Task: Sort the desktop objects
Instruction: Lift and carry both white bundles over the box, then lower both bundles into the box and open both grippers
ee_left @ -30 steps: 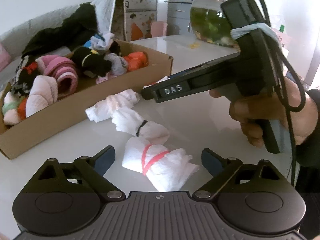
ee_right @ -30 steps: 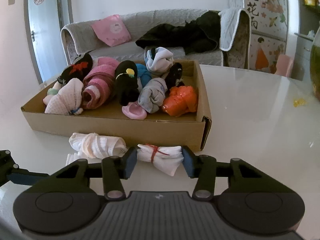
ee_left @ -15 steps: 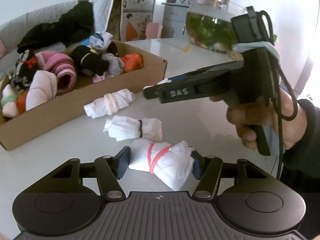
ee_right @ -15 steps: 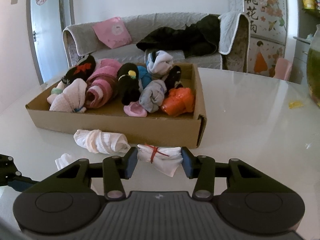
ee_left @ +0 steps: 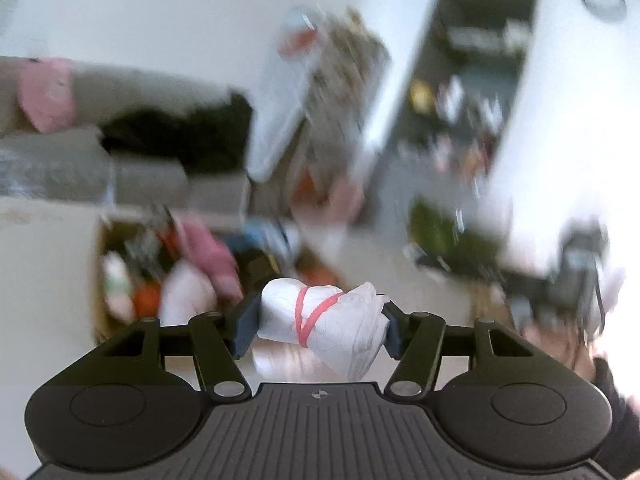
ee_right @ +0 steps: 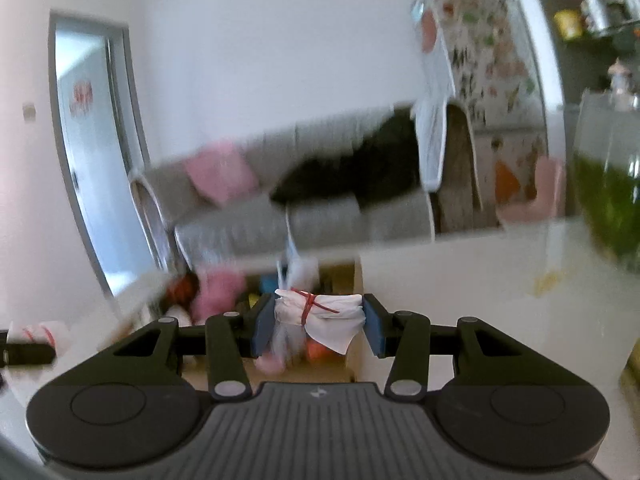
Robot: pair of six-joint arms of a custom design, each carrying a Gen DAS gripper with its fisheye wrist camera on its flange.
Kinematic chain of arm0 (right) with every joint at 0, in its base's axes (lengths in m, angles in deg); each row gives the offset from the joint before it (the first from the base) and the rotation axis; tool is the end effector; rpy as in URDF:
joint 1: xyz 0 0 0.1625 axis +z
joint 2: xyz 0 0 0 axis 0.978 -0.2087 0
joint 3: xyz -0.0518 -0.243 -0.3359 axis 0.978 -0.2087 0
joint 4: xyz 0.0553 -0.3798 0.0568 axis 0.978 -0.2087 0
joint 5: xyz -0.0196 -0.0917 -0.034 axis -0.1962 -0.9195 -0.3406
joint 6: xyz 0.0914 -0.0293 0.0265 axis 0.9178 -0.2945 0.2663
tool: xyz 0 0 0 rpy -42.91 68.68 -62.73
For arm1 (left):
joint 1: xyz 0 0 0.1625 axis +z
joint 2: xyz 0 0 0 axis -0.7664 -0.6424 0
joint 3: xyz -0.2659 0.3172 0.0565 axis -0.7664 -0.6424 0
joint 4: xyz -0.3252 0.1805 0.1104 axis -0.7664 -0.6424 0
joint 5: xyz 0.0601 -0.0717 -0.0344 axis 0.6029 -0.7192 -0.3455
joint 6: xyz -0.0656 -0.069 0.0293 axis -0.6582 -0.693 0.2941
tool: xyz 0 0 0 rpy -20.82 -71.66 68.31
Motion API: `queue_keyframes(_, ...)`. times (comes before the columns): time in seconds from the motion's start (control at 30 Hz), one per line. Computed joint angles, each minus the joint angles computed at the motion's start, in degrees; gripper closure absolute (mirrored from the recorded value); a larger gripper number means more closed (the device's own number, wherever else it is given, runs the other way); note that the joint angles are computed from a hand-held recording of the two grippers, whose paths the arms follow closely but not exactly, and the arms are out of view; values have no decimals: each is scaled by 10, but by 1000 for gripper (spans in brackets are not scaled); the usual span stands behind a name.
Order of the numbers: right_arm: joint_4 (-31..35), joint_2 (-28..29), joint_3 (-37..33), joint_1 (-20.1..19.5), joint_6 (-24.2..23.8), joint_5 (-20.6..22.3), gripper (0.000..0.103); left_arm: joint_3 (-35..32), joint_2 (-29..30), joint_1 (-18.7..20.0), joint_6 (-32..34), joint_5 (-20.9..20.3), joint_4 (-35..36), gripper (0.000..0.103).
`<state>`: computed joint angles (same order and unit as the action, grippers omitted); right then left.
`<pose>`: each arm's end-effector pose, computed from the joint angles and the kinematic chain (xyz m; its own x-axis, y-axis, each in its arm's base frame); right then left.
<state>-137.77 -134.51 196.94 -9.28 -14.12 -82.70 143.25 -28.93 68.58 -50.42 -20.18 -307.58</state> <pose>0.0110 -0.4487 0.3128 -0.7869 -0.3876 0.4801 -0.6087 0.3601 -0.7069 -0.3213 -0.3307 0.0535 -0.8638 0.3160 -0.3924 0.4981 0.4182 -0.7596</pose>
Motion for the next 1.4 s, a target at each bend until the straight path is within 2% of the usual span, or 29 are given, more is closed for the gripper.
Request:
queue_keyframes(0.13, -12, -6, -21, 30, 16, 17, 60, -31, -29, -16, 21, 91, 8, 36)
queue_keyframes(0.2, -13, 0, -35, 45, 20, 23, 60, -72, -32, -13, 43, 143, 43, 36)
queue_keyframes(0.27, -15, 12, -55, 61, 30, 28, 60, -116, -23, -6, 83, 180, 46, 36)
queue_keyframes(0.43, -14, 44, -94, 93, 34, 26, 60, -213, 2, 28, 154, 198, 25, 36)
queue_keyframes(0.53, -6, 54, -110, 98, 31, 33, 60, -257, 28, 39, 223, 210, -5, 36)
queue_keyframes(0.6, -6, 64, -116, 98, 31, 36, 60, -274, 39, 52, 242, 195, -7, 36)
queue_keyframes(0.73, 6, 90, -128, 103, 34, 13, 60, -300, 55, 80, 230, 175, 27, 36)
queue_keyframes(0.9, 27, 113, -137, 111, 33, -22, 60, -296, 55, 119, 148, 147, 116, 36)
queue_keyframes(1.03, 33, 116, -131, 113, 24, -43, 60, -301, 63, 145, 115, 128, 165, 36)
queue_keyframes(1.2, 31, 125, -127, 119, 15, -74, 60, -299, 71, 162, 113, 102, 185, 36)
queue_keyframes(1.4, 35, 136, -124, 122, -4, -106, 60, -330, 94, 189, 125, 59, 205, 36)
